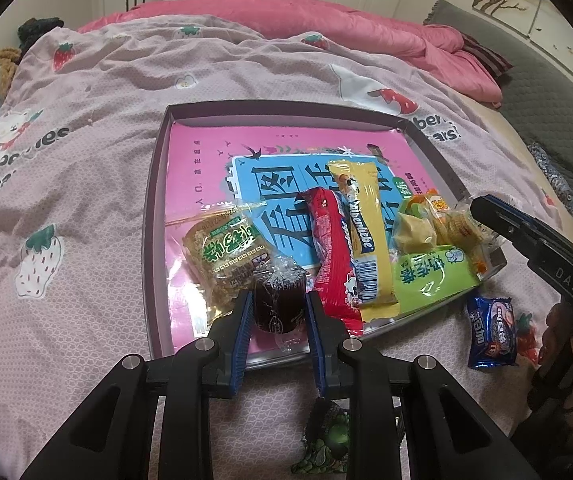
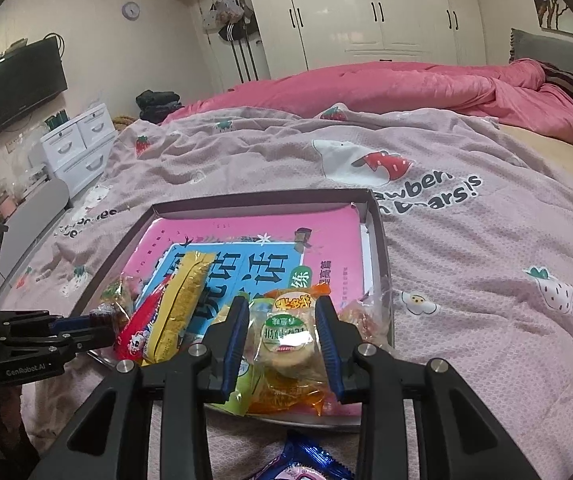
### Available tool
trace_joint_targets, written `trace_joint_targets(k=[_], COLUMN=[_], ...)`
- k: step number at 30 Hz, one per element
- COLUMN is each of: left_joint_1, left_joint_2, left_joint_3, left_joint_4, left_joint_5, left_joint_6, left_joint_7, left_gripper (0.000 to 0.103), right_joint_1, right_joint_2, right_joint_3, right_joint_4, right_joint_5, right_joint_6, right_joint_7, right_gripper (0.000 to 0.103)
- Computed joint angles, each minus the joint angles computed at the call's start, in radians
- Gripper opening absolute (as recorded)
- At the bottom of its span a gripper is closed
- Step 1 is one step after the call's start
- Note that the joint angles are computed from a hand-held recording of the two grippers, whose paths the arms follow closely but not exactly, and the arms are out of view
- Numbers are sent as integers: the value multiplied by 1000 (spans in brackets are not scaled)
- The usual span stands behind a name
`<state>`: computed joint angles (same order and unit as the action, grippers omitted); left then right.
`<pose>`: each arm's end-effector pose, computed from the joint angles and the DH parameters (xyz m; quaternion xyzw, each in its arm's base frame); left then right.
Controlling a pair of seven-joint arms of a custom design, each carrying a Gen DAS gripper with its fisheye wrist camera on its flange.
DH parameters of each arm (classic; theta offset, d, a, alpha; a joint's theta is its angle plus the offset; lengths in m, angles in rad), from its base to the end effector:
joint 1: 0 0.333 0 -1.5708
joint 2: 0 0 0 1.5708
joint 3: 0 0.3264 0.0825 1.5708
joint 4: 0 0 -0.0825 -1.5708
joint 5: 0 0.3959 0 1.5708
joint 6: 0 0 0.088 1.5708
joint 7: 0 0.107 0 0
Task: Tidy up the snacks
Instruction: 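Lower the brown candy into the tray and open the left gripper while the right releases the biscuit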
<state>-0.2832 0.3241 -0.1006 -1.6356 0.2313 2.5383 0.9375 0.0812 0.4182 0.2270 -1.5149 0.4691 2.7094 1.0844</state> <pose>0.6622 -0.2605 0.5017 -0.7127 0.6365 -0.2536 0.1505 0.7207 0.1798 0.5212 -0.7528 0.5054 -0.1479 0.3950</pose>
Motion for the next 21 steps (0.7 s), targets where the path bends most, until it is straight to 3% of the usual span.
trace_joint_targets(k=[15, 21], left_joint_1=[-3, -2], left_joint_2=[-8, -16], left_joint_3=[2, 1], left_joint_4=[1, -2], left_joint_5=[17, 17], left_joint_6=[0, 5], left_joint_7=[-7, -11], left_gripper=[28, 35], right_joint_1=[-17, -22], right_joint_2=[-20, -37], right_joint_3=[4, 6], right_joint_4=[-14, -30], right_joint_5=[63, 87], right_joint_6=[3, 17], right_joint_7=[-5, -19], right_gripper=[36, 36])
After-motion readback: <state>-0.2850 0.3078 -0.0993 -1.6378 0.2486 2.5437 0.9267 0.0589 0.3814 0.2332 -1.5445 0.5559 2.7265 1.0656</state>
